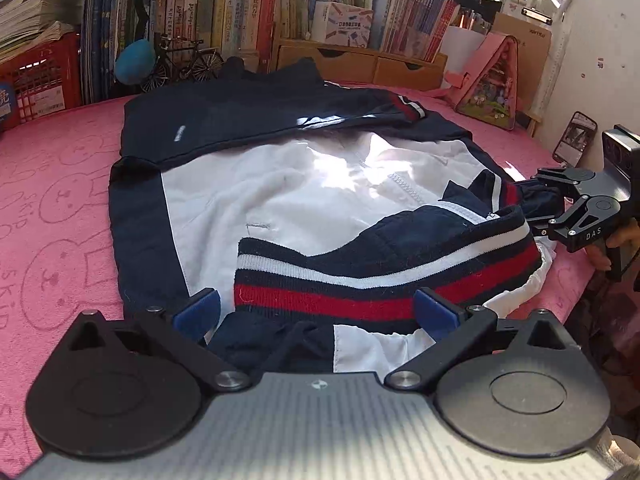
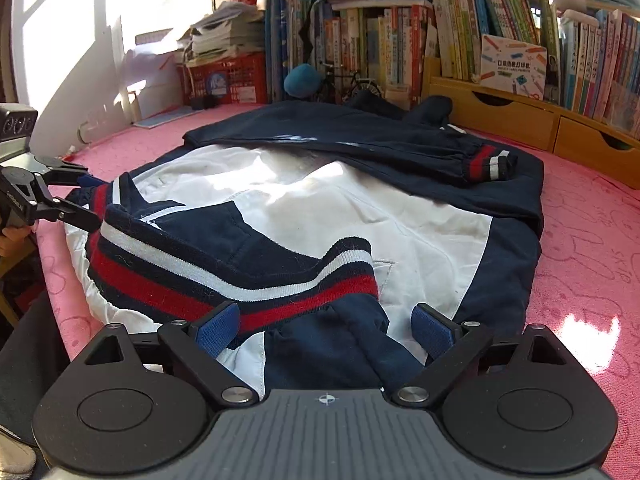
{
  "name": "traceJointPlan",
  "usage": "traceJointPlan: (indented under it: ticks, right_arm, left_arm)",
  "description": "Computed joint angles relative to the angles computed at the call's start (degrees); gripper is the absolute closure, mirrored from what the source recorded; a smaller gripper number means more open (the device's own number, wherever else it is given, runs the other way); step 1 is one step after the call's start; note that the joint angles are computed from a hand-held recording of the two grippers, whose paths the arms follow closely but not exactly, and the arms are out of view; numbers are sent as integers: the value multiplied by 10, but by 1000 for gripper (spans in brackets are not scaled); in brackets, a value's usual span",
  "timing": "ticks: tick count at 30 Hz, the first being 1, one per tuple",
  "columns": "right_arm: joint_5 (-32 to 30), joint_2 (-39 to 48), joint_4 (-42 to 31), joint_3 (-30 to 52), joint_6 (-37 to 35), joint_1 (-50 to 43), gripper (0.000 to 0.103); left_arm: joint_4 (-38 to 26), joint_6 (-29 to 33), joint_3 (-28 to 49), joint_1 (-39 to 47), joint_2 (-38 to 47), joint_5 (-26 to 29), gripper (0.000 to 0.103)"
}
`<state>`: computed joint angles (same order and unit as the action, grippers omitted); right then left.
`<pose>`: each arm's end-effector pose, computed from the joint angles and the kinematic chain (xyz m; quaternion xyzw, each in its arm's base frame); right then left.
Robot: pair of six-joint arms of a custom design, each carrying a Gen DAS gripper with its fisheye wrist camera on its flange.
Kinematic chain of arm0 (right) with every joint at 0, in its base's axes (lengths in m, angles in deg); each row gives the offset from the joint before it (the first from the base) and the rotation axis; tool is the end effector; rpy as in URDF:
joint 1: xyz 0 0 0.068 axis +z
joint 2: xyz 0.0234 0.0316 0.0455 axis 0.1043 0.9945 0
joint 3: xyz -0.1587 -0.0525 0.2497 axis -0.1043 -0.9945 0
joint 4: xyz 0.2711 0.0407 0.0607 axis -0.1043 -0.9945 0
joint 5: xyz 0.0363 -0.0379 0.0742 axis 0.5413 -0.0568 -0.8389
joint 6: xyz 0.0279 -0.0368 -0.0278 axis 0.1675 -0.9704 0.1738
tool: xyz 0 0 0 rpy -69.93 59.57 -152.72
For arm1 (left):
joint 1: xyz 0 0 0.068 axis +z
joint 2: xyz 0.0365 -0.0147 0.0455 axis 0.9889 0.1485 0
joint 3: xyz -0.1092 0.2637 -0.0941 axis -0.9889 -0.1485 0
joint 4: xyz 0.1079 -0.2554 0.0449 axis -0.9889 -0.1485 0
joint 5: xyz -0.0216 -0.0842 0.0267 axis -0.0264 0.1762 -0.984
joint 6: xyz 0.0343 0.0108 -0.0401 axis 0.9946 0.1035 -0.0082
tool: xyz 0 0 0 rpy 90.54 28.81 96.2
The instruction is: Fold clothes
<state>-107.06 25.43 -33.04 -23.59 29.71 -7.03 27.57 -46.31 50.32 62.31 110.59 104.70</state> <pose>0.2743 -0.0422 0.1661 -0.2434 0.8647 0.1423 0.4157 0.2615 -0.1020 0.1214 0.2456 0.8746 -0.1870 0.3738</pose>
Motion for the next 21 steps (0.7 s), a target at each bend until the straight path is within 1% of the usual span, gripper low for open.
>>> traceJointPlan:
  ticks: [2,4,5,7,8,9,10,11,12,13,14,15,17,18,20,21]
  right_arm:
    - [4,-2,3,-3,10,6,16]
    - [5,-6,3,-5,14,7,19]
    - [6,-9,2,-7,15,6,22]
    - [7,-17,-3,-10,18,5,25]
    - [10,-24,-5,-13,24,5,26]
    - [14,-33,-7,-17,33,6,29]
    - [19,-42,-9,-20,42,7,31]
    - [23,-51,-12,-23,52,8,39]
    - [34,-71,-3,-33,73,9,55]
    - [45,-93,8,-42,97,11,64]
    - [47,-112,17,-45,122,8,77]
    - [43,-127,29,-41,153,4,80]
    - [34,-142,63,-26,216,-3,81]
    - [37,-141,83,-16,241,-3,82]
    - [56,-125,124,10,272,4,82]
    - [69,-105,138,25,277,8,81]
  left_arm:
    - [7,1,-2,-9,0,-10,0]
    - [21,-4,-3,-13,11,-6,5]
    - [37,-7,-7,-17,15,-11,8]
    - [63,-10,-20,-30,15,-42,17]
    - [74,-17,-26,-35,11,-58,25]
    - [82,-27,-33,-38,5,-68,38]
    - [91,-39,-40,-39,-2,-80,47]
    - [98,-52,-47,-36,-14,-84,69]
    - [103,-69,-51,-24,-31,-71,78]
    - [107,-86,-55,-13,-47,-59,84]
    - [109,-100,-55,-1,-60,-44,87]
    - [107,-107,-48,8,-69,-31,88]
    - [108,-120,-23,19,-83,-20,91]
    - [121,-124,-10,22,-83,-23,93]
    - [153,-137,20,20,-64,-43,93]
    - [160,-139,36,16,-50,-59,93]
